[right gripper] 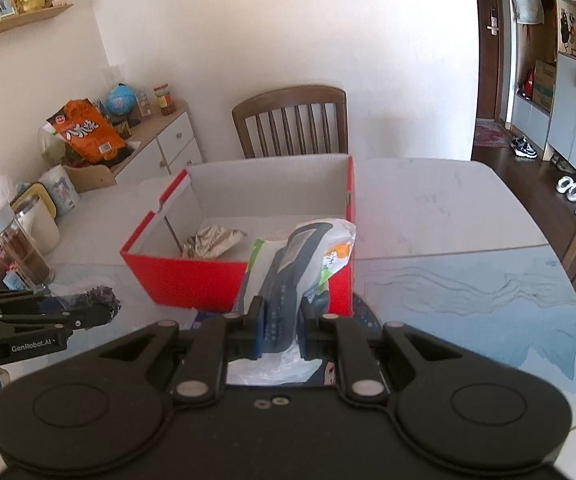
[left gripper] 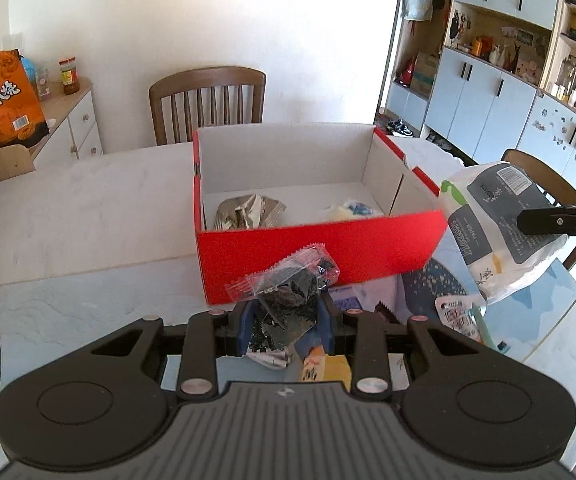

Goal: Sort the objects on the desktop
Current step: 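Lift and carry the dark snack bag with left tool while right tool carries the white-grey pack to the box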

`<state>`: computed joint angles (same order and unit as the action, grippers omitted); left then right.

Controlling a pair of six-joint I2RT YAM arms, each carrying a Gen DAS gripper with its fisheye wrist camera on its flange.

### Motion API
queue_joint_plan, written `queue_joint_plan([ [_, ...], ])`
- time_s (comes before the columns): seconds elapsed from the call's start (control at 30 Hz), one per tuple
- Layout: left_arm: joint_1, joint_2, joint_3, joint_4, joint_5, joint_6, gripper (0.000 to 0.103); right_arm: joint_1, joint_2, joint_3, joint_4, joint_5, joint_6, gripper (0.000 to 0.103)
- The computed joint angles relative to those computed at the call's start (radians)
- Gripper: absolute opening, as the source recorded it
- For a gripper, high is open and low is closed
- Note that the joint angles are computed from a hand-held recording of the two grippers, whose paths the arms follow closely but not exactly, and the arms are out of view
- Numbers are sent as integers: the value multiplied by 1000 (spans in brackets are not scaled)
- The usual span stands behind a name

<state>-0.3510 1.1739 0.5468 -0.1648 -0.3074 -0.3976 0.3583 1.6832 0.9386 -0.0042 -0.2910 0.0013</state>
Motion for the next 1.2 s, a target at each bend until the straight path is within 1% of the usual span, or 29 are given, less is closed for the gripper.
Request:
queue_joint_plan([
  [0.37, 39, 56, 97, -17, 31, 19, 31, -8, 28, 88, -26, -25, -3, 15],
  [0.6, 48, 101, 170, -20, 22, 53, 31, -12, 72, 167, -58, -56, -8, 15],
  [0.93, 91, 232, 294, -18, 54, 77, 31, -12, 169, 315, -121, -71, -19, 15],
  [1.2, 118, 364, 421, -15, 51, 112, 31, 0, 265, 435, -144, -57, -40, 15],
])
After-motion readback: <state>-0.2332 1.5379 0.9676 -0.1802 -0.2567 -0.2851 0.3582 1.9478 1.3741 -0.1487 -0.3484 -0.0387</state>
